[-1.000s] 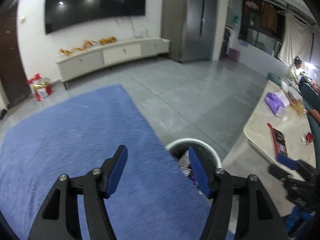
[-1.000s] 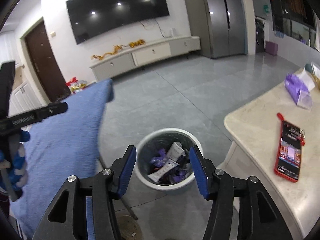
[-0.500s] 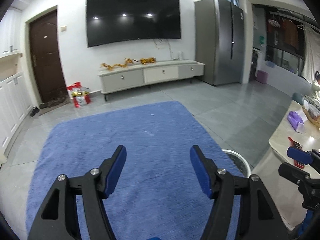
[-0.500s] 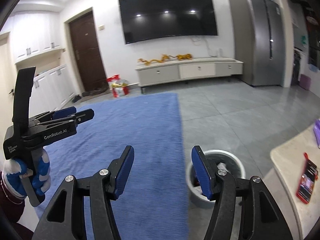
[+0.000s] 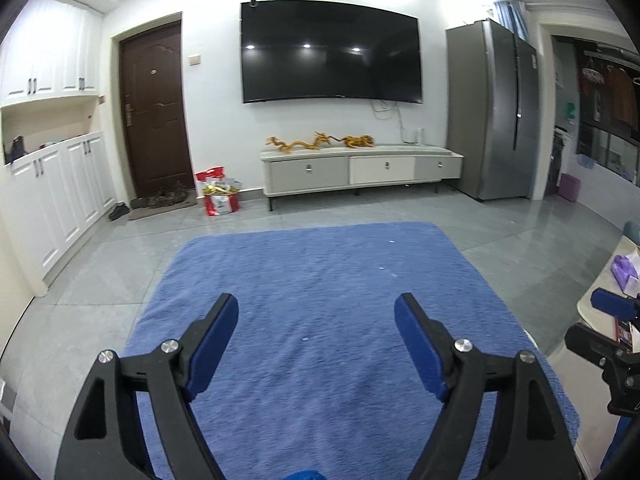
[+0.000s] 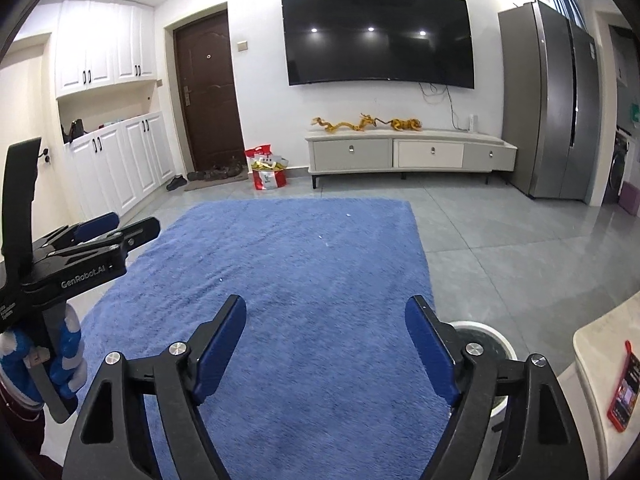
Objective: Collect trash
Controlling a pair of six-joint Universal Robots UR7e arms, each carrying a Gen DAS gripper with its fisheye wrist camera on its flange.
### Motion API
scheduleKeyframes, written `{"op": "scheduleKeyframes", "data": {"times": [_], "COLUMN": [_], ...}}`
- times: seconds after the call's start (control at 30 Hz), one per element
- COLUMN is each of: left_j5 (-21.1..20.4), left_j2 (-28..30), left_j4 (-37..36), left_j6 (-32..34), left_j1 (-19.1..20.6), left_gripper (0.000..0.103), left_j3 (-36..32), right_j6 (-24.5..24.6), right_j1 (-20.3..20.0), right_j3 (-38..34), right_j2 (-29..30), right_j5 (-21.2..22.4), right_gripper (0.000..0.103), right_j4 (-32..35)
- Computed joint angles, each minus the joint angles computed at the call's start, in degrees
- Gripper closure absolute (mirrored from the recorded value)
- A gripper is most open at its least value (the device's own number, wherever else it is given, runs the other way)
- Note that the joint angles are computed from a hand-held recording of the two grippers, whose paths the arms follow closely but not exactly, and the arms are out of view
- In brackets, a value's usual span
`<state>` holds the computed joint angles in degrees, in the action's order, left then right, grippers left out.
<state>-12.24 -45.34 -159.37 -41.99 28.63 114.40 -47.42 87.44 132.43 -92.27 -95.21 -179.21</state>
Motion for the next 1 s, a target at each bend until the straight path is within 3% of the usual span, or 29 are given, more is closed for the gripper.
{"op": "scheduleKeyframes", "data": {"times": [0.17, 0.4, 0.8, 0.9, 1.0], "left_j5": [1.13, 2.53, 2.35, 3.16, 3.75], "left_j2": [-3.33, -6.66, -8.44, -8.72, -8.38], "left_j4": [7.53, 19.36, 30.46, 39.43, 42.77], "left_j6": [-8.63, -19.46, -29.25, -35.62, -38.18], "left_j1": [-0.31, -0.88, -1.63, -1.87, -2.15], "left_gripper": [0.022, 0.022, 0.021, 0.018, 0.018], "left_j3": [2.64, 4.4, 4.32, 2.81, 2.1], "right_j6": [0.65, 1.07, 0.27, 0.2, -0.05], "right_j1": [1.89, 3.1, 3.66, 3.8, 3.73], "right_j3": [0.6, 0.97, 1.74, 1.93, 2.09], "right_j2": [1.4, 2.24, 3.51, 3.81, 4.11], "right_j5": [-1.27, -2.59, -3.94, -4.38, -4.86], "right_gripper": [0.013, 0.011, 0.009, 0.004, 0.003], "right_j4": [-2.73, -4.36, -8.45, -10.19, -11.7]}}
